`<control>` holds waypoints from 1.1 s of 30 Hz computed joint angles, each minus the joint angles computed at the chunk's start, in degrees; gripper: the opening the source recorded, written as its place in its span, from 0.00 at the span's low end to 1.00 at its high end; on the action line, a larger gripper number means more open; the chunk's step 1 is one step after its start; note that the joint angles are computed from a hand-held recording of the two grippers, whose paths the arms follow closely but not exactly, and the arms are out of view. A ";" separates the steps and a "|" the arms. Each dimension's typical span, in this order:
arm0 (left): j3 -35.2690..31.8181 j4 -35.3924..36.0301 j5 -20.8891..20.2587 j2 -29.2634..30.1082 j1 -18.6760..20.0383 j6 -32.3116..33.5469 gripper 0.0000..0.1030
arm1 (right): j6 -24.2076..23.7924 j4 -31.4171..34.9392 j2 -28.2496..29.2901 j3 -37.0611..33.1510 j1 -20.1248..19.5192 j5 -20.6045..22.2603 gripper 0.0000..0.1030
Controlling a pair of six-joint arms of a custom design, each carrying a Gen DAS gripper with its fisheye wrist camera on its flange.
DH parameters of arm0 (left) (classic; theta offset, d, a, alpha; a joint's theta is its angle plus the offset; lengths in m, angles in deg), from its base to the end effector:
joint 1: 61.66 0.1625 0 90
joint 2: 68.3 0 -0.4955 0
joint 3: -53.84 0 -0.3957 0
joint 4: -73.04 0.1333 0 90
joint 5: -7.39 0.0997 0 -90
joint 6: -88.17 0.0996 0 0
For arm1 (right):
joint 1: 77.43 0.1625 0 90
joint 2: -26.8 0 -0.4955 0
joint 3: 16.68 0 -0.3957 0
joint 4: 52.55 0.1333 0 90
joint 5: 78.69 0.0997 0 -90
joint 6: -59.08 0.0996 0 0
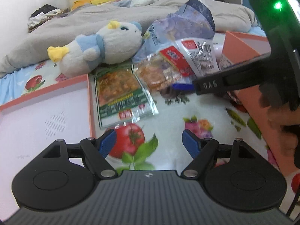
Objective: Organize snacks
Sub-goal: 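Lower right tool onto white shrimp-flavor packet while left tool lowers to the pile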
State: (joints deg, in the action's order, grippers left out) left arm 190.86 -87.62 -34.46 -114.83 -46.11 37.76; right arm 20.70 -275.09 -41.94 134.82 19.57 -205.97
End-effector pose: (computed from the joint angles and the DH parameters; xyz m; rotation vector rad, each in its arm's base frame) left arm -0.3382 -0.3095 0.0301 0.6711 2.2676 -0.7430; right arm 0.1156 -0.3429 0.2567 0.5280 -2.1504 0.7776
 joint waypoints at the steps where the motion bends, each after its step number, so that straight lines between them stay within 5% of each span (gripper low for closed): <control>1: -0.52 -0.05 0.73 0.35 0.62 1.09 0.79 | -0.56 0.34 0.35 -0.62 0.22 -0.58 0.63; 11: -5.65 -2.45 4.38 4.30 7.38 10.61 0.81 | -3.97 8.21 1.46 -7.57 0.07 -2.62 0.62; 16: -8.26 -1.67 6.25 6.62 9.15 14.45 0.84 | -1.77 13.28 1.87 -9.60 -1.36 -3.73 0.55; 19: -9.53 0.01 7.10 7.96 10.10 15.33 0.84 | 4.20 18.96 -0.59 -10.15 -2.88 -1.76 0.47; 29: -10.35 -3.58 11.86 11.66 10.92 18.86 0.84 | 3.93 14.76 1.04 -9.57 -2.62 -2.02 0.34; 33: -9.88 -6.55 9.25 10.78 12.23 17.90 0.81 | 3.99 14.36 0.00 -8.61 -2.22 -1.40 0.30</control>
State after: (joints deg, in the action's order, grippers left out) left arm 180.98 -94.17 -25.22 -104.06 -33.88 55.66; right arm 24.69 -260.72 -41.95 126.21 17.35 -207.38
